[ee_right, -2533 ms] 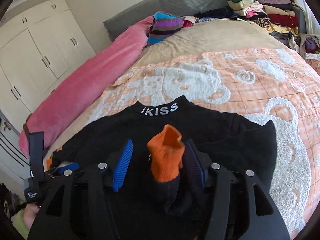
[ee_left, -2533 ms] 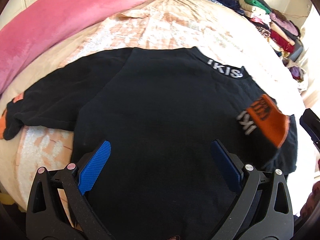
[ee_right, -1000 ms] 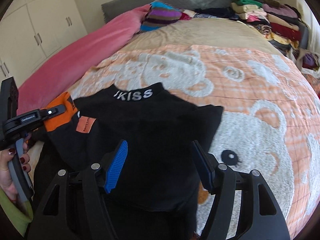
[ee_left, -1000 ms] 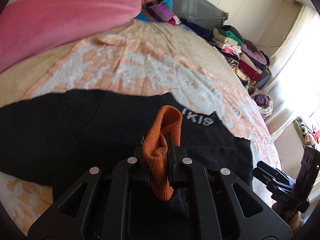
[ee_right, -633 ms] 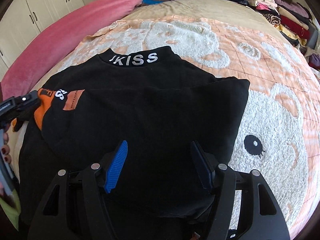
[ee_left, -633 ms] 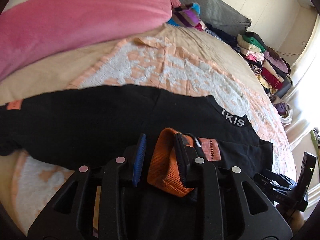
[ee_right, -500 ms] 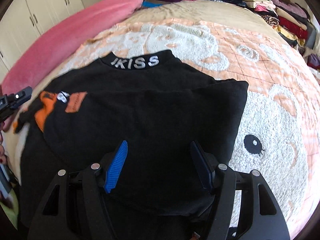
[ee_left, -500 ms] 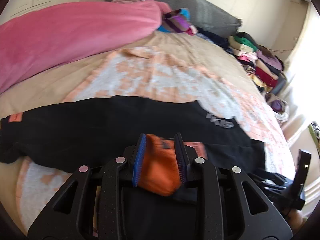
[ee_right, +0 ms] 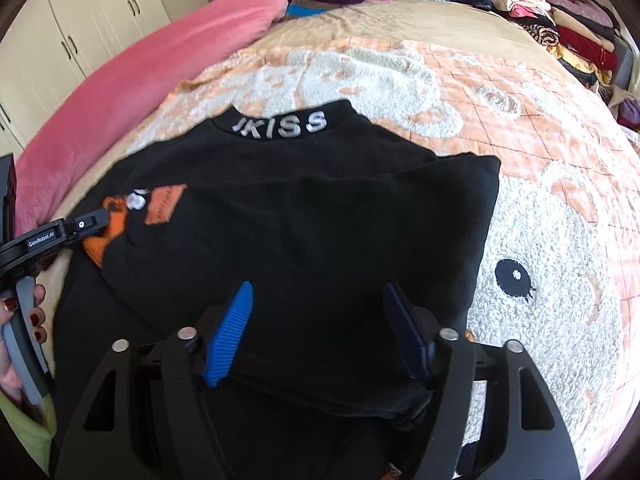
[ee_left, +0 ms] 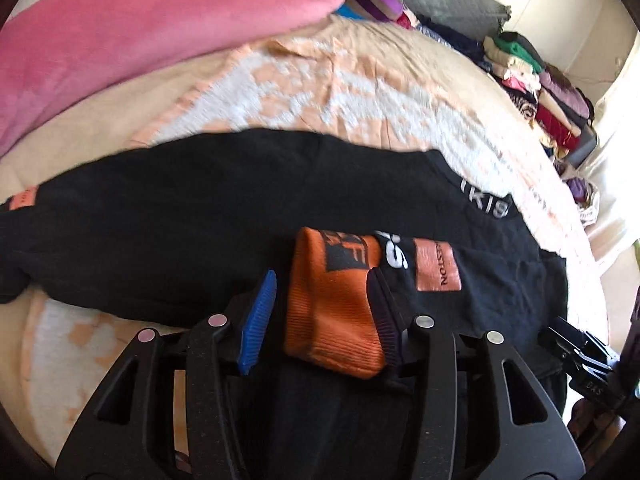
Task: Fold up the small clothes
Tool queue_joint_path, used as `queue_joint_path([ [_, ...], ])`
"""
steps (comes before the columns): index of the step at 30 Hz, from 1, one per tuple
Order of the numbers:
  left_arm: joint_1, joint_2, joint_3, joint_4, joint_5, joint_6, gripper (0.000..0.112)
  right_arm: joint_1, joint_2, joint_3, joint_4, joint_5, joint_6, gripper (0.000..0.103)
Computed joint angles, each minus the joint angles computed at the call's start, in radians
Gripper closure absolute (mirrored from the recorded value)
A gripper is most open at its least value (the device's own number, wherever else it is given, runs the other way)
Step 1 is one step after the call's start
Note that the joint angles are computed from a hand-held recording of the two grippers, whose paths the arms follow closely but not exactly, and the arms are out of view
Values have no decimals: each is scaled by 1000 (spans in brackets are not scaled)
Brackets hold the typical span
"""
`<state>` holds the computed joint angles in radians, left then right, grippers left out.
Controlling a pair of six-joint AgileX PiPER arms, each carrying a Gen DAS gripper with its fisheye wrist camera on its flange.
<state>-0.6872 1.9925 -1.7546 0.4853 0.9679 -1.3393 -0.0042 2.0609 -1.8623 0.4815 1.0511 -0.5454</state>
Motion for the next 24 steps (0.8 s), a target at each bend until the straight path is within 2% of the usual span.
queue_joint_path([
  [2, -6, -30, 14, 22, 29, -14, 55, -16, -23, 14, 40, 1, -30, 28],
  [5, -13, -88, 50, 66, 76, -43, 45, -32, -48, 8, 88, 8, -58, 19],
  [8, -15, -157, 110, 103, 110, -83, 30, -53, -75, 0, 154, 18, -109, 18],
  [9, -12, -181, 136, 109, 115, -97, 28, -55, -81, -7, 168, 18, -119, 18],
  [15, 30, -379, 373, 138, 145, -248, 27, -45, -98, -62, 251, 35, -174, 18],
  [19, 71, -487, 509, 127, 162, -319, 27, -14, -91, -96, 227, 35, -172, 18],
  [24, 156, -622, 693, 113, 133, -413, 27, 33, -75, -98, 160, 20, -138, 18],
])
